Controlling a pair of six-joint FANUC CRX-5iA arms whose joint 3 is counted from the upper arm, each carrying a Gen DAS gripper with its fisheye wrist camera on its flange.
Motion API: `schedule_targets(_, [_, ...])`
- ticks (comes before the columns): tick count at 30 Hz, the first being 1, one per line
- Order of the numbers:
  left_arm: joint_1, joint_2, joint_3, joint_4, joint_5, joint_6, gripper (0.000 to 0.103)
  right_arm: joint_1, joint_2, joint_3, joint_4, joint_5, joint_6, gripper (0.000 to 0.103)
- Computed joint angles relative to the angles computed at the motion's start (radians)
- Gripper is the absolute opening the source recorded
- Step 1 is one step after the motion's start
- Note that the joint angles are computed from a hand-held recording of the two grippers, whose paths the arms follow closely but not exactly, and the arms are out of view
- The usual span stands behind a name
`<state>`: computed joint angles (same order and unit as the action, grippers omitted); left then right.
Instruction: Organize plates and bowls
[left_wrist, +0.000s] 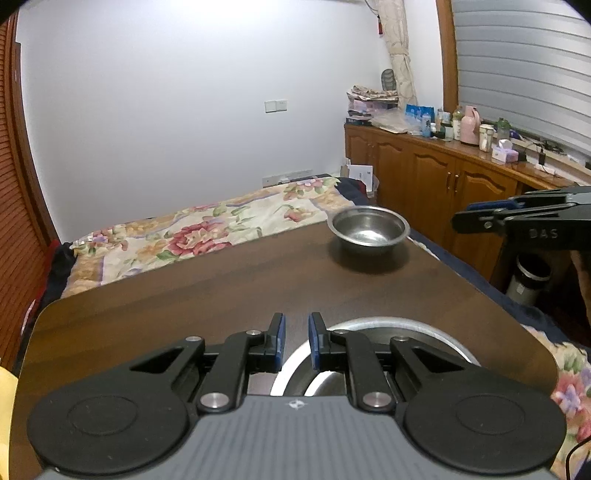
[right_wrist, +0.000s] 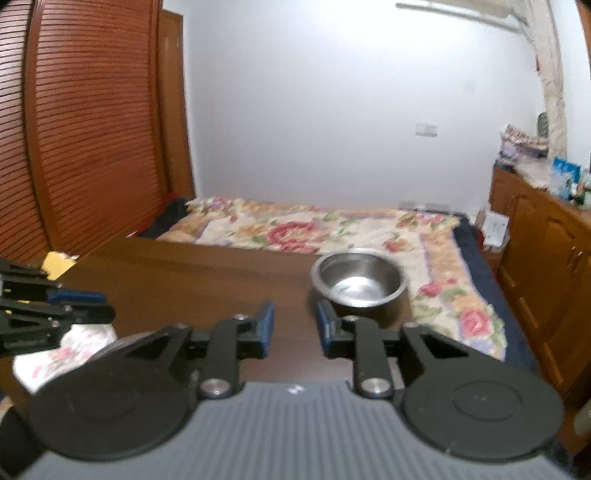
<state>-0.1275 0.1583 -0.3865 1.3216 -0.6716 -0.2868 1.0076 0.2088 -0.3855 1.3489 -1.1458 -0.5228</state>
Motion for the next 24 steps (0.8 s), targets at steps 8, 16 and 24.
schedule_targets(8, [-0.038, 0.087, 0.123, -0.038, 0.03, 0.092, 0.025, -0.079, -0.03, -0.083, 0.077, -0.001, -0.075, 0.032])
schedule_targets(16, [-0.076, 0.157, 0.227, -0.095, 0.035, 0.149, 0.025, -0.167, -0.03, -0.11, 0.102, 0.077, -0.087, 0.032])
schedule_targets(24, [-0.115, 0.241, 0.342, -0.211, 0.025, 0.24, 0.037, -0.211, -0.021, -0.109, 0.109, 0.129, -0.06, 0.04])
